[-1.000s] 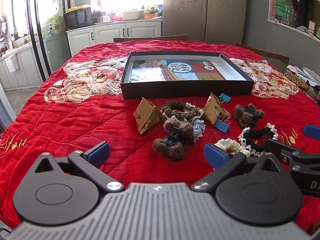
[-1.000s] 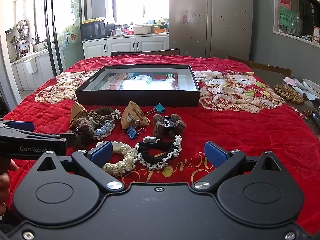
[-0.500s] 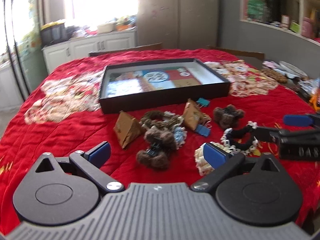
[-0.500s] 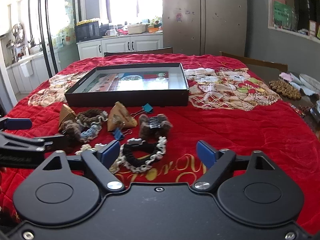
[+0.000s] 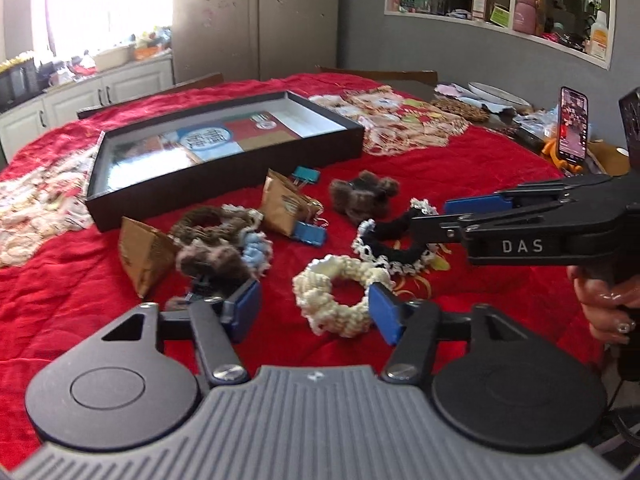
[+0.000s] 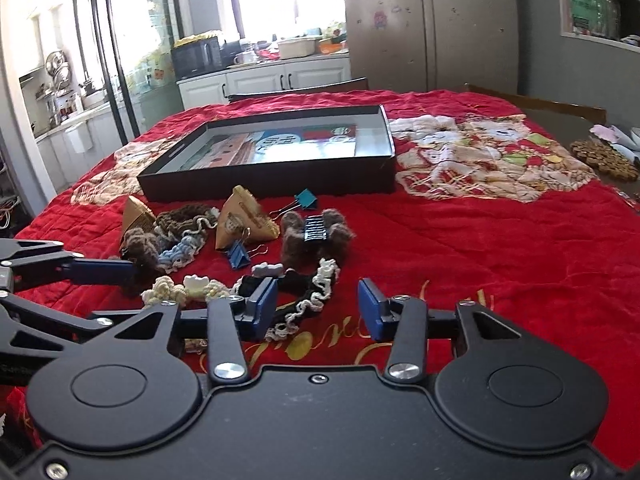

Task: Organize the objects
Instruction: 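Close the left gripper on the cream scrunchie while the right gripper closes on the black lace scrunchie, then lift and carry both held scrunchies over the black tray with both tools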

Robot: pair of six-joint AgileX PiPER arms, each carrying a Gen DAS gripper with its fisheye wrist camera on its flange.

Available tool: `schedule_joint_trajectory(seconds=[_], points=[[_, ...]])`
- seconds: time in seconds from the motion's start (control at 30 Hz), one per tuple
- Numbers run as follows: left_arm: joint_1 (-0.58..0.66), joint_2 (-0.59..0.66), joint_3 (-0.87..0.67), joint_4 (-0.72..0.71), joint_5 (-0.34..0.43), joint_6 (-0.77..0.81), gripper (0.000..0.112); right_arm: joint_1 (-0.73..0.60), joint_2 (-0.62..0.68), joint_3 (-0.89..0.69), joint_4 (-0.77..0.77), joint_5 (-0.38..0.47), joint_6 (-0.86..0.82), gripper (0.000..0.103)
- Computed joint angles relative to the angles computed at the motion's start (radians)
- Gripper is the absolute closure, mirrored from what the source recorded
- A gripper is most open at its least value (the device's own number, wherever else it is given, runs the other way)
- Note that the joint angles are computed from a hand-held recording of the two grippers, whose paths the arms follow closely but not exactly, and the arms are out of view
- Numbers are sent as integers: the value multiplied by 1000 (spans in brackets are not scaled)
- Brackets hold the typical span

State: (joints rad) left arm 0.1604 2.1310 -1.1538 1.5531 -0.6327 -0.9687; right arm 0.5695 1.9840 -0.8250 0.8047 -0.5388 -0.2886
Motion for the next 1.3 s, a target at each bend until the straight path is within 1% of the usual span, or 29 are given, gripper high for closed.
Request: schedule_joint_trajectory(seconds=[0.1, 0.23, 0.3, 0.37, 0.43, 0.47, 0.53, 0.57, 0.67, 0.77, 0.87, 1.03, 1.3], points=[[-8, 24, -34, 55, 4, -70, 58, -10, 15, -16, -22, 17, 13, 66], [-10, 43, -64, 96, -14, -127, 69, -29, 30, -24, -68, 33, 68, 77], [-16, 48, -73, 98, -8, -132, 72, -40, 34, -27, -99, 44, 98, 79], [-22, 50, -75, 93, 0, -132, 75, -40, 38, -30, -96, 43, 94, 80], [-27, 53, -80, 97, 7, -142, 83, -36, 44, -36, -79, 41, 73, 83], [-28, 53, -82, 93, 10, -143, 85, -34, 47, -39, -73, 39, 64, 85], [-31, 54, -81, 79, 18, -135, 95, -32, 52, -41, -65, 33, 55, 90], [-33, 55, -83, 77, 27, -139, 95, -30, 55, -42, -55, 29, 44, 90], [-26, 63, -100, 108, 17, -185, 96, -36, 54, -34, -85, 24, 76, 91], [-21, 55, -90, 97, 9, -165, 97, -33, 49, -30, -78, 17, 64, 92], [-15, 42, -74, 71, -2, -127, 97, -13, 40, -25, -33, -11, 11, 92], [1, 21, -69, 56, -32, -121, 97, 20, 11, -19, 49, -58, -102, 92], [12, 0, -96, 7, -40, -115, 97, 28, -43, -29, 64, -75, -178, 92]])
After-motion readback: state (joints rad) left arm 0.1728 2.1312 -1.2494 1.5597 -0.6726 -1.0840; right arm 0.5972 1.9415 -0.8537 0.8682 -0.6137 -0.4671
